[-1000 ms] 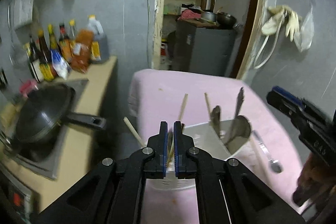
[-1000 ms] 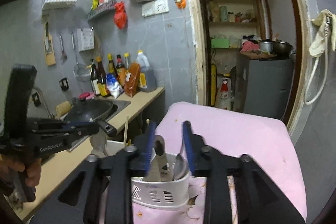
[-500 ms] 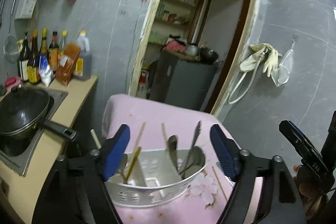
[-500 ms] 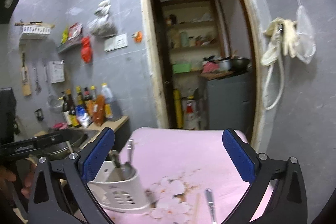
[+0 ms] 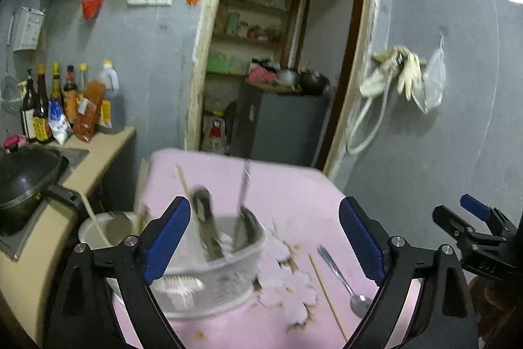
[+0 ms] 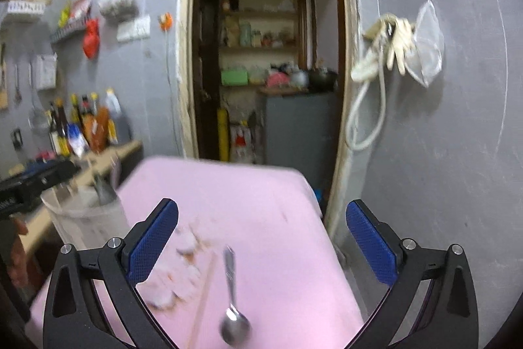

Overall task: Organize utensils
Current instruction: 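Move both tools back down to the remaining utensils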

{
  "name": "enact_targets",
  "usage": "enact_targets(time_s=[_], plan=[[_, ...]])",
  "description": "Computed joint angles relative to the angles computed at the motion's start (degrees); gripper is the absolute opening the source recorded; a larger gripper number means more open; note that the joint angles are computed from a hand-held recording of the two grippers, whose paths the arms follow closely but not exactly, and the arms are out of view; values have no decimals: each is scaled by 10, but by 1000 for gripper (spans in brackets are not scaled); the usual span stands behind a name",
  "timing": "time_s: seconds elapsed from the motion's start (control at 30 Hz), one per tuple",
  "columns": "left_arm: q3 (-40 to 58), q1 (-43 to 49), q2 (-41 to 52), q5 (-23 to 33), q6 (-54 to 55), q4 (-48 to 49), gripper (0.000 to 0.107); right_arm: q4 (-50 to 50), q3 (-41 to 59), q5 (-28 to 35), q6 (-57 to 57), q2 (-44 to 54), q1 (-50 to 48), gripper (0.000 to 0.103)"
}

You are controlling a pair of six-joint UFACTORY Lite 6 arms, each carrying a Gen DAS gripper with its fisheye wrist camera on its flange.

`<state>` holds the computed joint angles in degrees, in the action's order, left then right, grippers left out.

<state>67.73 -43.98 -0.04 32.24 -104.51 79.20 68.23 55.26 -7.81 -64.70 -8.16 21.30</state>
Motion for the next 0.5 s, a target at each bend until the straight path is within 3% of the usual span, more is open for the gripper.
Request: enact_targets(time_s=[0.17, 0.23, 0.33, 0.5], plan=[[33, -22, 74, -11, 28, -57, 89, -1, -12, 99, -30, 43, -81, 103], [55, -26, 113, -14, 43, -86, 89, 41, -14, 135, -91, 64, -104, 103], [86, -32, 163, -14, 69, -127, 89, 15, -15, 169, -106, 97, -121, 103], [134, -15, 232, -47, 145, -212, 87, -13, -17, 219, -124, 137, -122, 86]])
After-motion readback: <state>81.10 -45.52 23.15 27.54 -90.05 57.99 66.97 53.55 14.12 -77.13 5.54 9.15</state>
